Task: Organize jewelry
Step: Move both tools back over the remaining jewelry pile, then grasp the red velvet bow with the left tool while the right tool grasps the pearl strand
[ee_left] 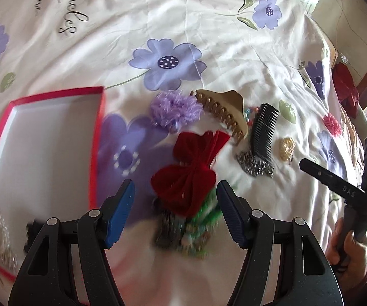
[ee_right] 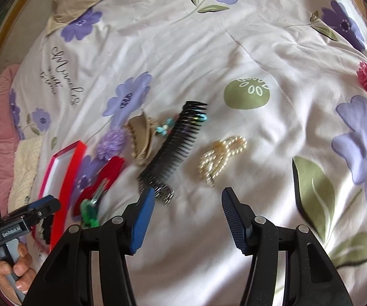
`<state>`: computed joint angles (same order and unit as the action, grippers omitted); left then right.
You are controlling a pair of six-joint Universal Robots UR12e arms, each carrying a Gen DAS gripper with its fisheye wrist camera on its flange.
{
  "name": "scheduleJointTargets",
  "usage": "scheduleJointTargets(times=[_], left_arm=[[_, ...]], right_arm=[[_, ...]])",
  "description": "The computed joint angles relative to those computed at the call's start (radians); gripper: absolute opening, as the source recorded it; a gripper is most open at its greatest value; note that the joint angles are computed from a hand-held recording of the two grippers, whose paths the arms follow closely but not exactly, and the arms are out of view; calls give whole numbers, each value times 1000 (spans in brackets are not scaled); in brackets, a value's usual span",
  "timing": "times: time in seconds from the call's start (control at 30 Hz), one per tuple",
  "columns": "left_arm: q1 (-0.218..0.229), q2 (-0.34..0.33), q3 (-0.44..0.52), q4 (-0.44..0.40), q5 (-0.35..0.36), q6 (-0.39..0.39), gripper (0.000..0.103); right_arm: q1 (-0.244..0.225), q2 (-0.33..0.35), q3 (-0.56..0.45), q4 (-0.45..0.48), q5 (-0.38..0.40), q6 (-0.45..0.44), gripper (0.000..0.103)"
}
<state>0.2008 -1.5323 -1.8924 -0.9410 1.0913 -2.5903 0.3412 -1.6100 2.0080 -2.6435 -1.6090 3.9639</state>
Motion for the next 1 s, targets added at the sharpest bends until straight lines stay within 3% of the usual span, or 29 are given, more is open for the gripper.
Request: scheduleJointTargets(times=[0.33, 0.4, 0.47, 0.57, 0.77, 0.83, 1.0], left_arm=[[-70, -82, 46, -79, 37, 63, 65], [-75, -87, 42, -75, 46, 57, 55], [-73, -87, 37, -63, 49, 51, 40], [-60, -81, 34, -63, 20, 45, 34], [-31, -51, 19, -34, -22, 31, 26], [-15, -42, 17, -32, -43, 23, 23], [30, -14, 3, -21, -88, 3, 21]], right_arm=[[-19, 58, -35, 71, -7, -11, 55], [-11, 69, -50, 90, -35, -25, 50], [-5, 78, -60, 109, -60, -33, 29], [-7, 75, -52, 99, -75, -21, 20], [-8, 49, -27, 52, -73, 3, 17], [-4, 36, -20, 27, -70, 0, 7], [14, 18, -23, 2, -56, -22, 7]])
